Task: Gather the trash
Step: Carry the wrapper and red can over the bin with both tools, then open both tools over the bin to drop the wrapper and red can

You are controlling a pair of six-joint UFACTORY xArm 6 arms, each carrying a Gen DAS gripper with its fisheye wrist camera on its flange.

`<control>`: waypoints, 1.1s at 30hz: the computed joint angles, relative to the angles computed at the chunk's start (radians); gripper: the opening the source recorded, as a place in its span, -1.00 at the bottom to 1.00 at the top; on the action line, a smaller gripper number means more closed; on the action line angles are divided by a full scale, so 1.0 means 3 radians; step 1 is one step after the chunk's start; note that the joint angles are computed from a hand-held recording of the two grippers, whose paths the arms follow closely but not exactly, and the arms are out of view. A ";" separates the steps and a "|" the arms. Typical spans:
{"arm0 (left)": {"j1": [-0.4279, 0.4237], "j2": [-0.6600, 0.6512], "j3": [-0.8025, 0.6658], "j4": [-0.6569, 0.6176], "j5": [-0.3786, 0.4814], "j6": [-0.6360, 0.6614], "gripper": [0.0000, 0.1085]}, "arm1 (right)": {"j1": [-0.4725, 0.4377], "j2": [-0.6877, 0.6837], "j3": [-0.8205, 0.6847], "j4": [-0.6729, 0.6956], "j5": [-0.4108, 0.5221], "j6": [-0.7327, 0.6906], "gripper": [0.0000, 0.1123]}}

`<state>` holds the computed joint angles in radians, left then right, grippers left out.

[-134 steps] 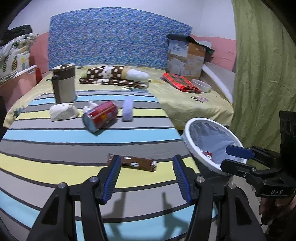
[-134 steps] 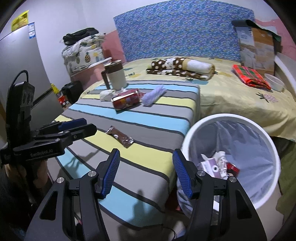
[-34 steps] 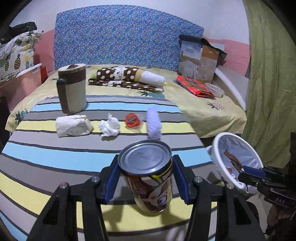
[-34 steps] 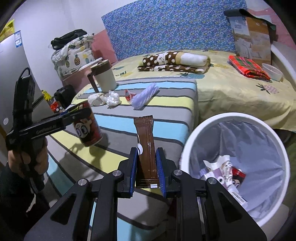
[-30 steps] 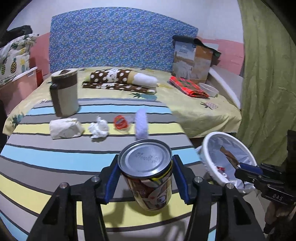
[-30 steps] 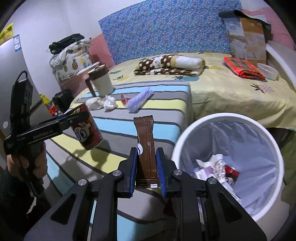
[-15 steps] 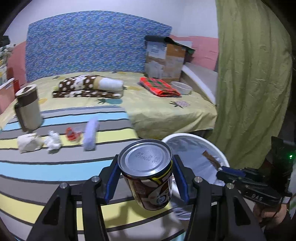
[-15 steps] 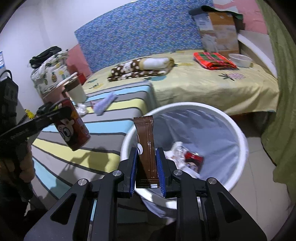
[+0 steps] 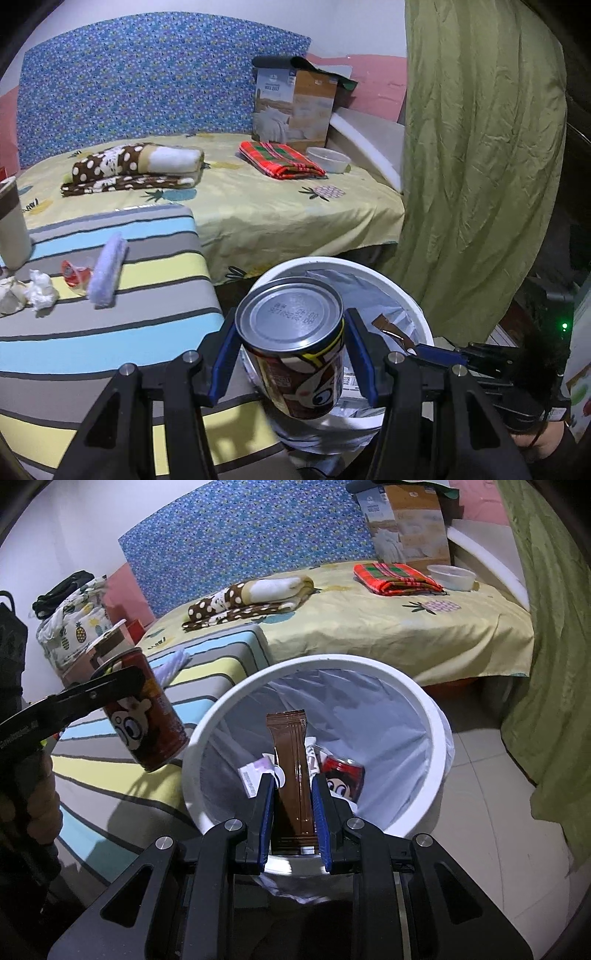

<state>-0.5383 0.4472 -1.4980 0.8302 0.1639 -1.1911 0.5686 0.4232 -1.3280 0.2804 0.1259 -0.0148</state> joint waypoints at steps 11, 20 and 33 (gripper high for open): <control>-0.0087 0.0334 -0.0287 -0.0772 0.0040 0.0658 0.05 | -0.0071 0.0034 -0.0009 0.0012 0.0114 -0.0003 -0.57; -0.0122 0.0411 -0.0357 -0.0868 0.0099 0.0779 0.05 | -0.0124 0.0041 -0.0015 -0.0109 0.0136 0.0128 -0.14; -0.0069 0.0024 0.0039 -0.0020 0.0107 -0.0112 0.06 | -0.0026 -0.0050 0.0042 0.0429 -0.0001 -0.0413 -0.14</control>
<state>-0.5590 0.4543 -1.4864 0.8241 0.1961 -1.2246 0.5609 0.4081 -1.3153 0.4090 0.1257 -0.1387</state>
